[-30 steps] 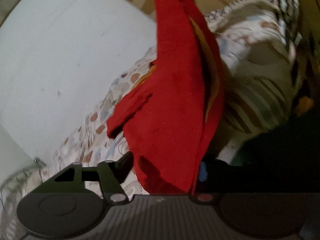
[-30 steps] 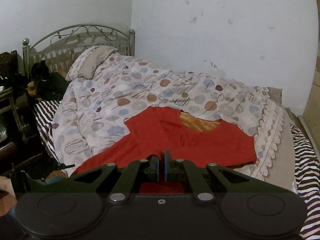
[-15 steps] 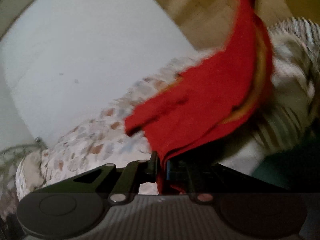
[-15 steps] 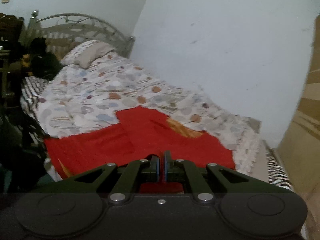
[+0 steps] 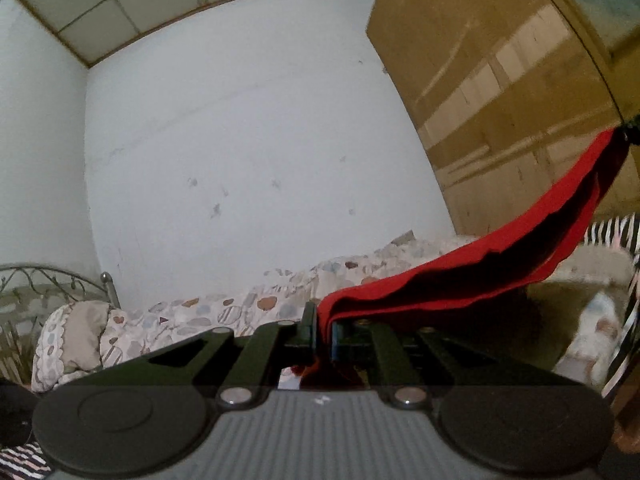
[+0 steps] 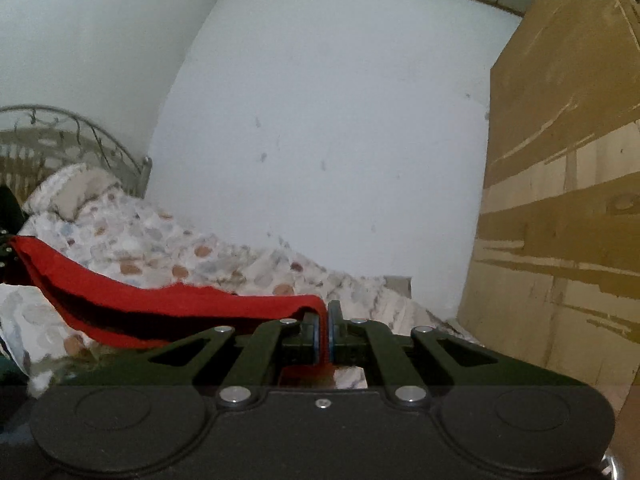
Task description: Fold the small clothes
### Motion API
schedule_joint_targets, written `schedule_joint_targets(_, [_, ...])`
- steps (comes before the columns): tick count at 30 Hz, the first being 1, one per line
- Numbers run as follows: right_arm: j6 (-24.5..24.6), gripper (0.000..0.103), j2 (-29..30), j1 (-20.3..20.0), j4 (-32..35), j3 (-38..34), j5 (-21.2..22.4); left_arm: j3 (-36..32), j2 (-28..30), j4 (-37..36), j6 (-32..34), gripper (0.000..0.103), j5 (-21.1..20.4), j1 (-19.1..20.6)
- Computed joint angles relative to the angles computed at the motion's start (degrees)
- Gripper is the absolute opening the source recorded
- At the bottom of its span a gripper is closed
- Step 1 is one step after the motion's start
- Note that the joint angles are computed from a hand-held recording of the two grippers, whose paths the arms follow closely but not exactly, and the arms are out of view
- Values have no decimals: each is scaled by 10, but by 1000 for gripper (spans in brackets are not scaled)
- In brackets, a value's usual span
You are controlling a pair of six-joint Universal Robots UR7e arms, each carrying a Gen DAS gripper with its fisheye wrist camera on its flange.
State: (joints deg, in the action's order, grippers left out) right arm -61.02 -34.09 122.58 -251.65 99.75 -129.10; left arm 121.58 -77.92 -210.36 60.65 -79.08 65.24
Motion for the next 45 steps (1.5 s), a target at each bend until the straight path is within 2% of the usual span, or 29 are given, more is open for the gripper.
schedule_joint_targets(5, [-12, 2, -40, 29, 3, 37, 17, 30, -87, 62, -33, 6, 32, -48])
schedule_joint_targets(9, [-18, 2, -71, 58, 28, 49, 15, 23, -178, 232, -94, 6, 107, -108])
schedule_joint_targets(14, [18, 2, -114, 85, 102, 59, -2, -9, -221, 371, -134, 6, 156, -147])
schedule_joint_targets(17, [45, 2, -124, 83, 125, 58, -4, -49, -208, 436, -170, 6, 157, -142])
schedule_joint_targets(19, [50, 2, -125, 76, 130, 57, -2, -85, -179, 454, -165, 6, 159, -134])
schedule_joint_targets(22, [60, 2, -132, 60, 172, 37, 1, -145, -122, 479, -148, 6, 160, -121])
schedule_joint_targets(24, [62, 2, -132, 44, 213, 5, 5, -193, -73, 492, -129, 7, 167, -112])
schedule_joint_targets(29, [81, 3, -112, -2, 348, -103, 5, -345, 64, 562, -158, 7, 202, -84])
schedule_joint_targets(31, [86, 3, -92, -22, 374, -145, 12, -412, 119, 595, -178, 7, 200, -65])
schedule_joint_targets(34, [62, 3, -51, -53, 400, -212, 17, -515, 197, 656, -194, 7, 211, -39])
schedule_joint_targets(37, [95, 3, -15, -80, 464, -284, 13, -616, 268, 726, -215, 8, 234, -20])
schedule_joint_targets(41, [62, 3, 50, -114, 508, -387, 12, -735, 352, 791, -229, 9, 253, -1])
schedule_joint_targets(45, [89, 3, 112, -140, 595, -497, -4, -850, 421, 879, -269, 9, 252, 16])
